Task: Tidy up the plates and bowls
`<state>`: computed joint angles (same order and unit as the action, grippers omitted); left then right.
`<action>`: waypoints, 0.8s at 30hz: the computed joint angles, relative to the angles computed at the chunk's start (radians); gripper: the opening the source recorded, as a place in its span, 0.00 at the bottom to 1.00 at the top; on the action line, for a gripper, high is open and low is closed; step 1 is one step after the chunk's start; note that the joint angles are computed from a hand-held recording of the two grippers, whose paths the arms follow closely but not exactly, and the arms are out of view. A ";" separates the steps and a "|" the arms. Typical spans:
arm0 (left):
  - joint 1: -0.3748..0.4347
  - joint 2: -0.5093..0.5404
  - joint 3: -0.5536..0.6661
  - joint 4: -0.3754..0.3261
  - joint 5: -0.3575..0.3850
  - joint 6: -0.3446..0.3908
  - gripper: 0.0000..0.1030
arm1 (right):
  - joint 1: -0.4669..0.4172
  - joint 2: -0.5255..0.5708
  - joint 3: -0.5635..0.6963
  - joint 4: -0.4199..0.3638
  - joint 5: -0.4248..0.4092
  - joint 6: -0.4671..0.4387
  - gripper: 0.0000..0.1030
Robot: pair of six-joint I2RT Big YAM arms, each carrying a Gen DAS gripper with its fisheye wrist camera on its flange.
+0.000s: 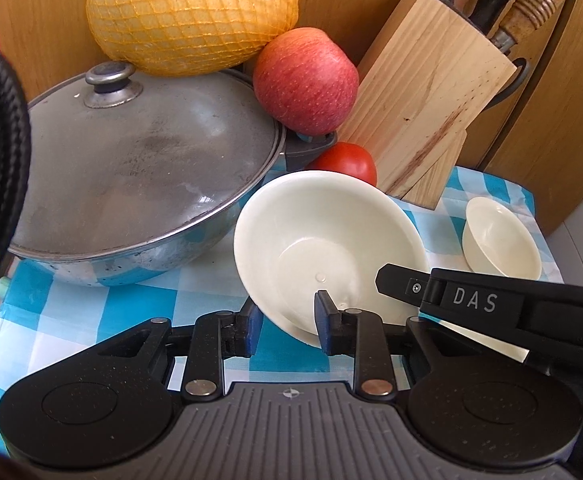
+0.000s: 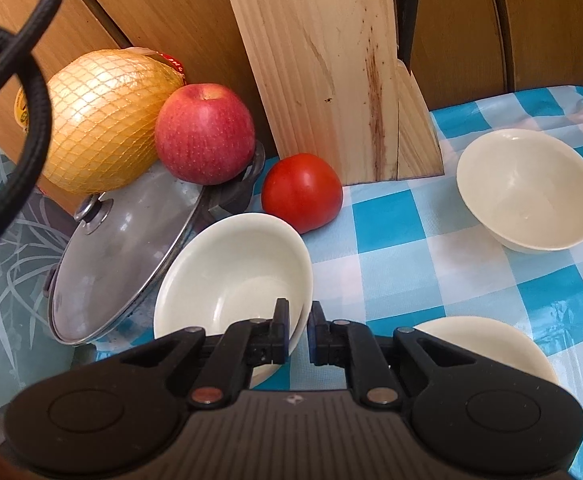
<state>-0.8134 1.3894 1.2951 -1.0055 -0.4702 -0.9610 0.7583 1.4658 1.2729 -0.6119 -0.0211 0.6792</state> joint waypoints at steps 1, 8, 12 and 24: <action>-0.003 -0.004 -0.001 0.000 -0.002 0.001 0.34 | -0.001 -0.005 -0.003 0.001 0.000 0.001 0.11; -0.028 -0.009 0.012 0.005 -0.010 0.013 0.35 | -0.001 -0.054 -0.038 0.005 0.017 0.008 0.11; -0.039 -0.012 0.015 0.009 -0.014 0.019 0.35 | -0.004 -0.078 -0.059 0.008 0.025 0.011 0.11; -0.080 -0.013 0.025 0.026 -0.009 0.056 0.36 | -0.011 -0.166 -0.119 -0.019 0.058 -0.001 0.12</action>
<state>-0.8938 1.3765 1.3200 -0.9798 -0.4792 -0.9047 0.7471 1.2997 1.1543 -0.6314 0.0368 0.6784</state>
